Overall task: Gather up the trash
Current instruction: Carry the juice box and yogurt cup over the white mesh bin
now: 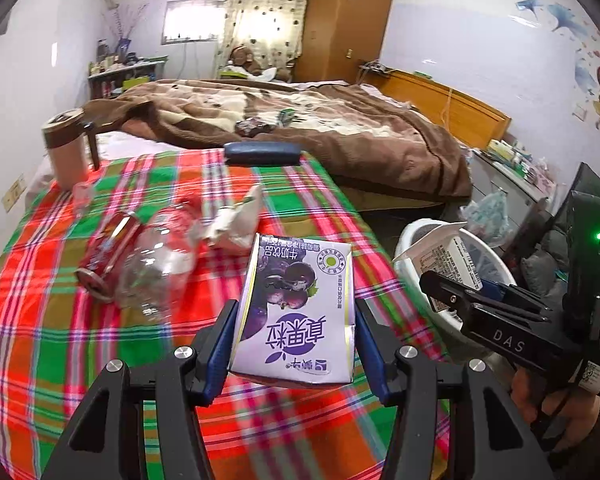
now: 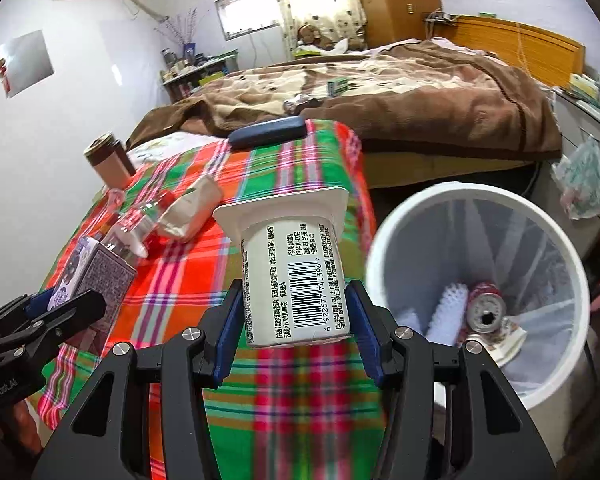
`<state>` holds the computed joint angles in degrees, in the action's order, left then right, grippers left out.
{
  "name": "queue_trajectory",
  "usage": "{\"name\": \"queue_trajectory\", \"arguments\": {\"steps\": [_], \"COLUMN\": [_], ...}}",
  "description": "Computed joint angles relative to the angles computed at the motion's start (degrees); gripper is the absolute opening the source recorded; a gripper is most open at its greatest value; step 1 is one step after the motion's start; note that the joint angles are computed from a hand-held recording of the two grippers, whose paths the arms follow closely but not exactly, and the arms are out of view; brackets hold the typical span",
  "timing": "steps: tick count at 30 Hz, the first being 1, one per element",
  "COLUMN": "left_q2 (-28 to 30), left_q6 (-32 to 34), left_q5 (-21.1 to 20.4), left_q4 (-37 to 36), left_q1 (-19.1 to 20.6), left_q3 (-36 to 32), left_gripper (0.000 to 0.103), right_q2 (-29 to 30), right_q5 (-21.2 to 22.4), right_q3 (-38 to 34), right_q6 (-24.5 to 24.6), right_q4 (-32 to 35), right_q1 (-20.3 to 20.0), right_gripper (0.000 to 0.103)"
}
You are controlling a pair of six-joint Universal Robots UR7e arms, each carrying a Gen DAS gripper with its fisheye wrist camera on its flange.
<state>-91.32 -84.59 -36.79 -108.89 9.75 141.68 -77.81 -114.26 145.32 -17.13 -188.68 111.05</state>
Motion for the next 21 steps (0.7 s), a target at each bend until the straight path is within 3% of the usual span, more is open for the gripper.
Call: {"name": "queue_trajectory", "arguments": {"steps": [15,21], "left_q2": [19.70,25.97], "left_q6": [24.33,31.16], "left_q5": [-1.31,-3.17], "left_q4": [-31.47,-39.28], "left_q1": [5.62,7.53], "left_q3": [-5.62,-8.72], "left_gripper": [0.055,0.055], "right_q2": [-6.95,-8.14], "right_q5": [-2.91,-4.22], "right_q3": [0.50,0.50], "right_q6": [-1.96,-2.17], "right_q4": [-0.82,-1.37], "right_q1": [-6.19,-8.40], "right_gripper": [0.052,0.052]}}
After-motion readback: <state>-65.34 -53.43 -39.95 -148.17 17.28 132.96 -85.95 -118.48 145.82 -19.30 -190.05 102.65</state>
